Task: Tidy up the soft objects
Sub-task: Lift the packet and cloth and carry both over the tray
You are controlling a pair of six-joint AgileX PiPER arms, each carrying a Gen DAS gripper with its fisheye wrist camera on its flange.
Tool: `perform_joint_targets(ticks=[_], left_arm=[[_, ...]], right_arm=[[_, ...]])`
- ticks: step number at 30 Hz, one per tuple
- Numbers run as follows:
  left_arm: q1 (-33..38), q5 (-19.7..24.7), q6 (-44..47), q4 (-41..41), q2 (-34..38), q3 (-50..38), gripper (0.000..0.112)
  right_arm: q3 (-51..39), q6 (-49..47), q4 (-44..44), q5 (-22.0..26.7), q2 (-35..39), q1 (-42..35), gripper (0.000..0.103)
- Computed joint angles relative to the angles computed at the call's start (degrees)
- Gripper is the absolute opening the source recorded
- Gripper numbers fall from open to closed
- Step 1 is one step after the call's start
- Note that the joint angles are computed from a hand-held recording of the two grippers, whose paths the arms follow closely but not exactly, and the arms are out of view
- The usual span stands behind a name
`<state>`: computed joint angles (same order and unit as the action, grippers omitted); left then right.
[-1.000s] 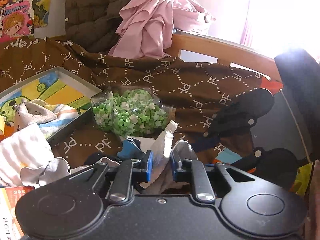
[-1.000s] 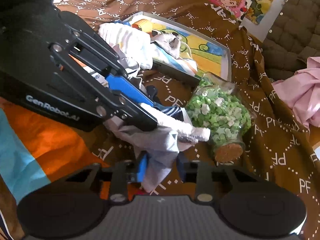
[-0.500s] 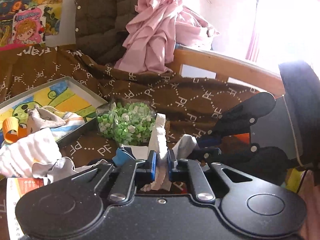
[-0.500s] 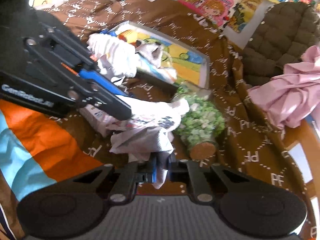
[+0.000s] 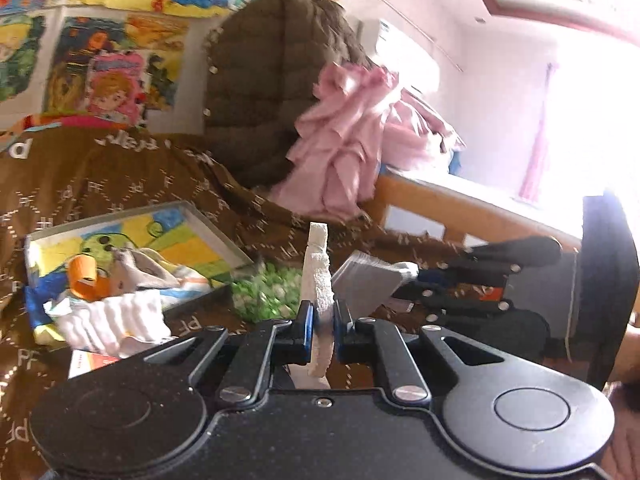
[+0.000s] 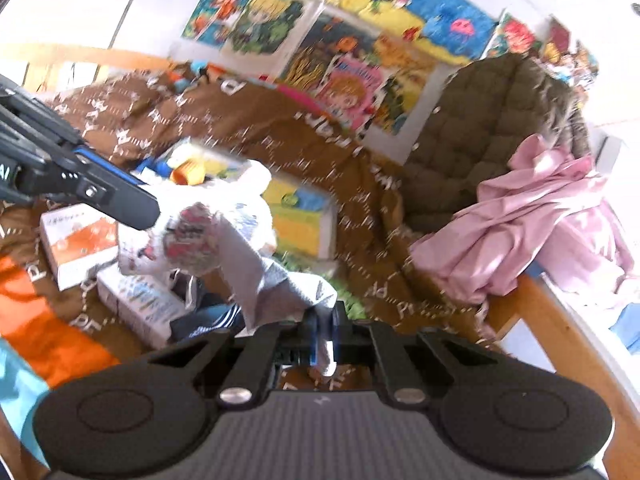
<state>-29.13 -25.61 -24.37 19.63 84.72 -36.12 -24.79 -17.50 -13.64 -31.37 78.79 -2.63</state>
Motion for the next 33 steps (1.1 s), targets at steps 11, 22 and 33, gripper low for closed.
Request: perform_joint_targets(ticks=[11,22,33], left_arm=[[1.84,-3.22,6.73,-12.35,-1.22,1.09,0.010],[9.10,-0.63,-0.16,-7.04,5.42,-9.77,0.010],[17.83,1.55,-19.29,11.36,27.34,-34.17,0.010]], right_arm=[[0.68,1.38,1.09,-5.23,0.18,-1.31,0.007],[-7.97,1.51,6.99,-8.90,9.58,3.01,0.007],[-45.00,19.33,2.22,7.14,33.95,8.73,0.007]])
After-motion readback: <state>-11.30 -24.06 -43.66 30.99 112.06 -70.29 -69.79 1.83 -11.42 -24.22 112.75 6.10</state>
